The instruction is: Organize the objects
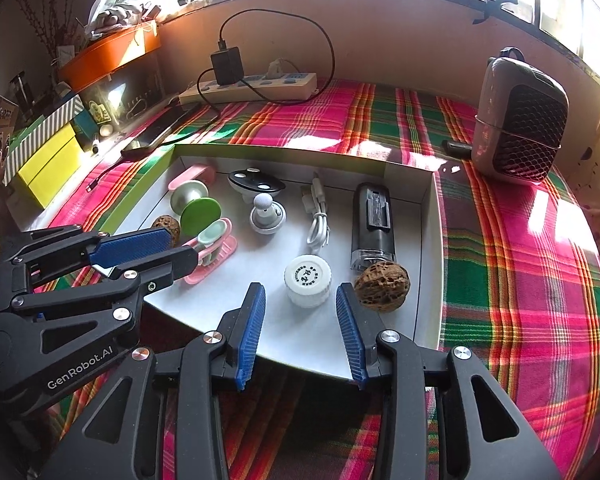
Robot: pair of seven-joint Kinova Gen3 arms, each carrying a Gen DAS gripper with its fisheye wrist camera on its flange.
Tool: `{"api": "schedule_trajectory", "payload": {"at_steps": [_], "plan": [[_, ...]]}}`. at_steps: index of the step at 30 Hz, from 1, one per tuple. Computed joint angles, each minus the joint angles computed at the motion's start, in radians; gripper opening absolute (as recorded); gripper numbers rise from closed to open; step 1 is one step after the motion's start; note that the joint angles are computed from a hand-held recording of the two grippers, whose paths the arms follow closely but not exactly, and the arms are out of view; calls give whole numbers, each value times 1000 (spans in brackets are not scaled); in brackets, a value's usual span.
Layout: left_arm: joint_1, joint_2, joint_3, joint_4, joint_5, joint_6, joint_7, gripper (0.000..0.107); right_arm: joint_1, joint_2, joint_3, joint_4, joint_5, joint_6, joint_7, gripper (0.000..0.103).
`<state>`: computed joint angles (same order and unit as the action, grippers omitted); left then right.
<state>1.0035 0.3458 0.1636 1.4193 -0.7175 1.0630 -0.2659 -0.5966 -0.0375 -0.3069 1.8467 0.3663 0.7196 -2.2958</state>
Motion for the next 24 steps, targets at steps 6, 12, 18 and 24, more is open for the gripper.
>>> {"api": "schedule_trajectory", "payload": {"at_steps": [6,12,18,24], "plan": [[39,-15,4,13,-29,41,69,25,-11,-36,-38,15,75,29,-102,38],[87,-12,19,1,-79,134,143,25,-5,-77,-80,36,123,58,-204,39],[124,-17,38,6,-107,191,205,25,-6,-111,-128,55,171,107,-294,39],[152,-21,57,18,-124,222,266,25,-9,-128,-174,73,198,152,-361,39]]}}
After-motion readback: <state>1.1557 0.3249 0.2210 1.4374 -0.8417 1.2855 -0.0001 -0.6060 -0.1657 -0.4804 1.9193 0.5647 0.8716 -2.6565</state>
